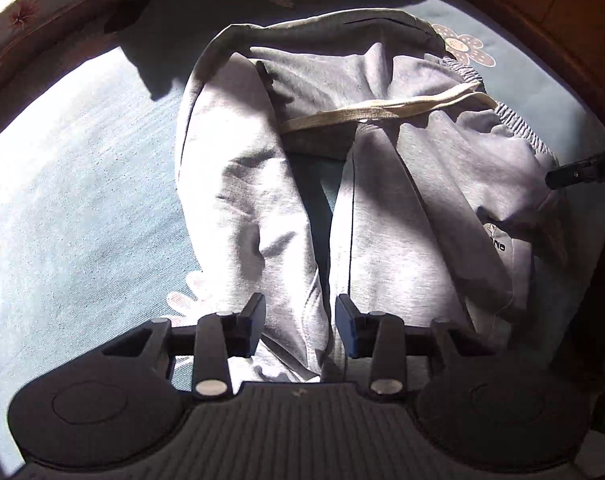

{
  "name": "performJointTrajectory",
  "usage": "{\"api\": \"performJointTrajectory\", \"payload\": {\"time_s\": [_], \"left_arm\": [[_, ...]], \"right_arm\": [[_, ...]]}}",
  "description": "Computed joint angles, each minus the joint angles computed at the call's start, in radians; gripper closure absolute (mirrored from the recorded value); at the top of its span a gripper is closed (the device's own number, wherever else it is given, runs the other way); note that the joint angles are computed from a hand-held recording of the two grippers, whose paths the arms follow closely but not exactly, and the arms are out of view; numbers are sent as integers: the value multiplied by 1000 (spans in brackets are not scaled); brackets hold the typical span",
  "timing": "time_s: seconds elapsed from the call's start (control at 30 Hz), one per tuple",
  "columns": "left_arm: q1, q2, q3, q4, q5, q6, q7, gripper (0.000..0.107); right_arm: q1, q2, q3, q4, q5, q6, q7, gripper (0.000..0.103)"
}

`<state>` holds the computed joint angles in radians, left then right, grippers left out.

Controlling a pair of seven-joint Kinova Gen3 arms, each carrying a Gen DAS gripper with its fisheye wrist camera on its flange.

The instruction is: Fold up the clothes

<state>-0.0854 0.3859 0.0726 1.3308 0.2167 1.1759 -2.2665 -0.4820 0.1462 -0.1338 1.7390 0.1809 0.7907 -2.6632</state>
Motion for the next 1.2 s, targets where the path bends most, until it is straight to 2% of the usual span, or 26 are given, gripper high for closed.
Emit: {"api": "performJointTrajectory", "payload": {"time_s": [0.1,0.23,0.4,0.5,0.63,0.73,0.77,0.83,0.87,0.97,1.07,1.2], "left_arm": [[-31,-12,-15,54,28,-32,17,59],[-77,-2,-22,84,98,-58,80,51],[-107,12,-8,126,187,-126,108,44],[-120,44,-5,127,245,-149,177,44],[-139,84,9,123,301,-171,246,45],[-149,110,30,114,324,-167,254,48],[-146,112,35,116,317,-176,262,66],[-110,113,12,112,271,-192,293,94],[-113,108,17,114,264,-199,298,98],[-113,65,16,141,241,-252,281,101],[-113,32,-9,138,201,-284,311,101],[-105,8,-54,120,112,-370,377,101]], "right_arm": [[-57,57,-38,-31,-47,-63,-54,67],[-140,161,-35,-145,-63,-113,-74,67],[-232,254,-7,-301,-44,-48,-67,66],[-261,282,4,-353,-47,6,-59,66],[-278,287,14,-367,-51,36,-67,66],[-283,287,19,-362,-50,35,-76,66],[-284,287,20,-360,-49,34,-79,66],[-286,287,21,-355,-47,32,-86,66],[-285,286,20,-353,-49,30,-87,66],[-283,282,18,-349,-50,27,-85,66],[-287,276,20,-341,-42,28,-88,66],[-278,264,13,-320,-52,15,-89,66]]}}
